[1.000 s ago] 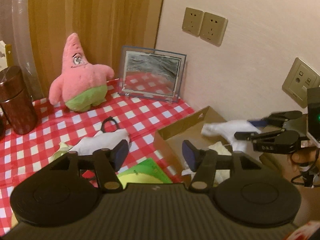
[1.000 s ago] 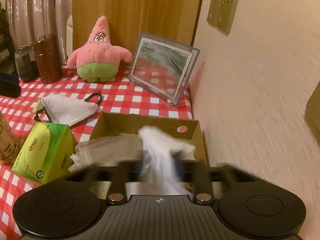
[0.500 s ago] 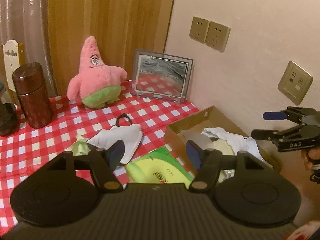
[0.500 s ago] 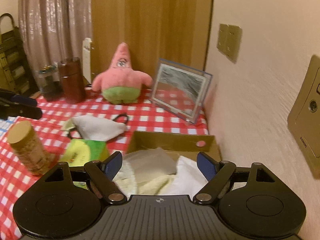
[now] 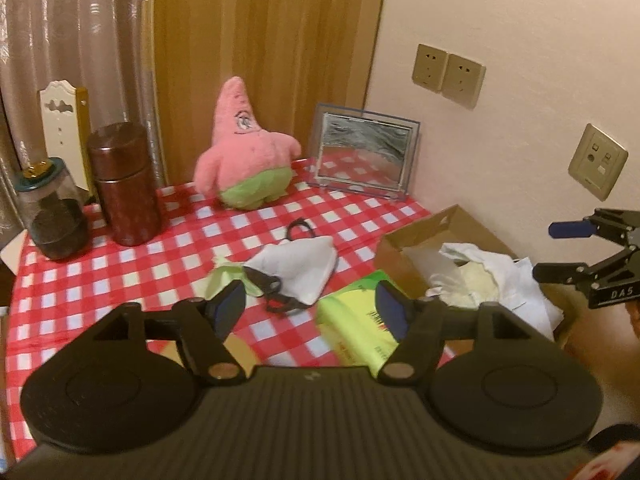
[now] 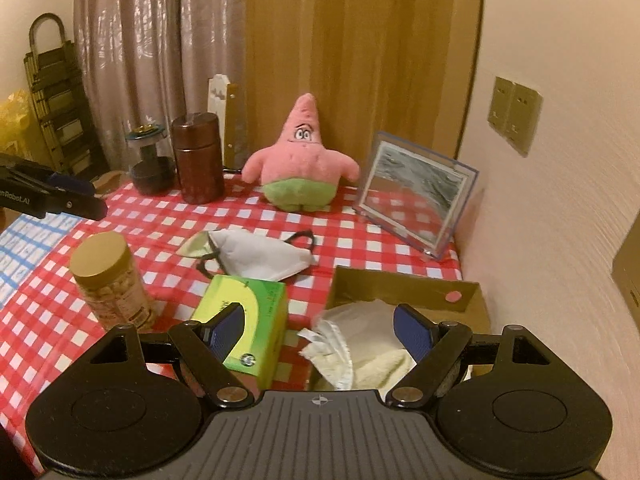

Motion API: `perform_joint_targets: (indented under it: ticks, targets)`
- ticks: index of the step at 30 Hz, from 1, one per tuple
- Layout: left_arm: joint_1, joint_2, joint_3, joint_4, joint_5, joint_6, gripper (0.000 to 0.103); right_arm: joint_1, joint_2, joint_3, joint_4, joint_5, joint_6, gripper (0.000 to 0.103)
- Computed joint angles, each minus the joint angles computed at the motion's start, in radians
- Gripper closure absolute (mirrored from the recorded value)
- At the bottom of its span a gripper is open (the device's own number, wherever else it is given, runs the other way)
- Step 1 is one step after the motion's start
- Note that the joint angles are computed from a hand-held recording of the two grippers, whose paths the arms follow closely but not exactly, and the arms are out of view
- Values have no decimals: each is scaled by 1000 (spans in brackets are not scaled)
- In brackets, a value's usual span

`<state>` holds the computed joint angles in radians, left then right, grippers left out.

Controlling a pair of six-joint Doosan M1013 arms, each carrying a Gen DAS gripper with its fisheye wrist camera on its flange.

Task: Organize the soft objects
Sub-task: 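Move the right gripper toward the white face mask with black straps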

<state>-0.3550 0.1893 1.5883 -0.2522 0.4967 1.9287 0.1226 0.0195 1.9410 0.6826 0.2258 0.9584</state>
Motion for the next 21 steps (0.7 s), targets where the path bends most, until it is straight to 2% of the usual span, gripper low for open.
perform_joint_targets:
  ticks: [2, 9, 15, 19, 21]
  targets:
    - [13, -6, 2, -8, 3, 17, 25, 8, 0, -8, -31, 5, 27, 22]
    - [54, 2, -21, -21, 36, 85, 18, 37, 25, -43, -61, 16, 42, 22]
    - [85, 42, -85, -11, 98, 148, 16, 48, 58, -83, -55, 39, -9, 22]
    - [115, 78, -135, -82, 139, 233, 16, 45, 86, -114, -78, 51, -14, 22]
    - [121, 96, -161, -68, 159, 246, 16, 43, 105, -134, -109, 59, 4, 22]
